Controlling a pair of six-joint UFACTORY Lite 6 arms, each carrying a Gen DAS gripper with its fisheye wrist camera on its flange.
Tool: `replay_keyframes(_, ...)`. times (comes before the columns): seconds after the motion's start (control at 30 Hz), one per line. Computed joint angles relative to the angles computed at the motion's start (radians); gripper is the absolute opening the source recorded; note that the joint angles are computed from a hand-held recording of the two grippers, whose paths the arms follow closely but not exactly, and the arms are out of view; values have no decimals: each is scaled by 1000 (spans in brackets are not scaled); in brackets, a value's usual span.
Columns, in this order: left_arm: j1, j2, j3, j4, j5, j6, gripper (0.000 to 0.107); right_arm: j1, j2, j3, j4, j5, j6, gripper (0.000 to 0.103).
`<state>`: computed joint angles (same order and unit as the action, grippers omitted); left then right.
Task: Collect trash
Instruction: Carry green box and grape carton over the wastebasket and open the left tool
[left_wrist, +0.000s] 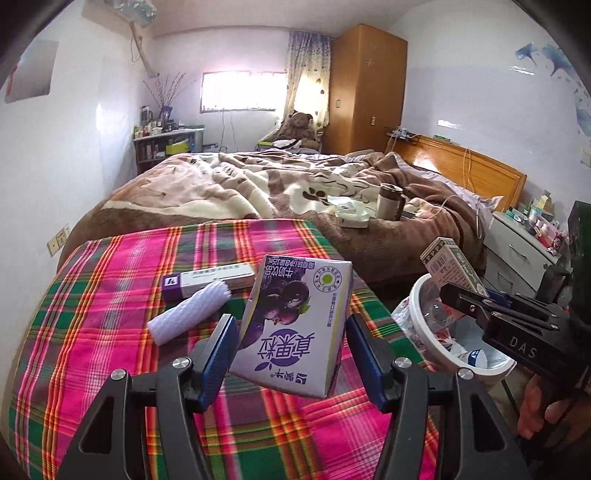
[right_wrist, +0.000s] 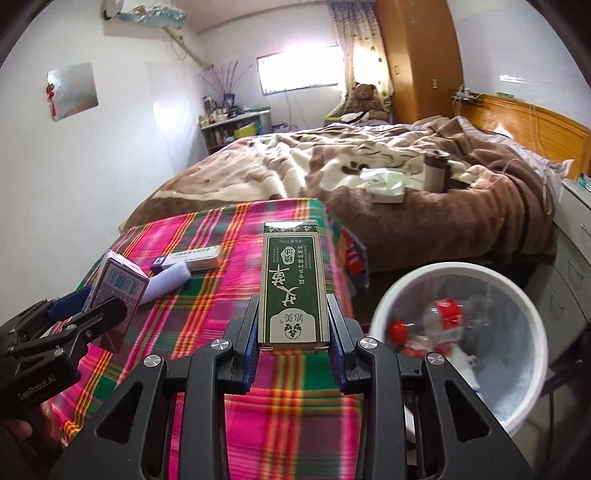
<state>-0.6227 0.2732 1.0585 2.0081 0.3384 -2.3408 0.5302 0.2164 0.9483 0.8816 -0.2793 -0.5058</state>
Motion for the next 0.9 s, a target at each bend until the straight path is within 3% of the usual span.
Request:
replay_keyframes(0.23,-85,108,149,-115,3,118,62,-78,-91,-109,-98,-24,101,33)
replay_keyframes(0.73,-210,359,501,-394,-34,416,62,-213,-209,-248,-139,-43,111,33)
replay_keyframes(0.9,-226,493,686,-578,-63,607,62,-263,-210,-260,-197,-26,140,33)
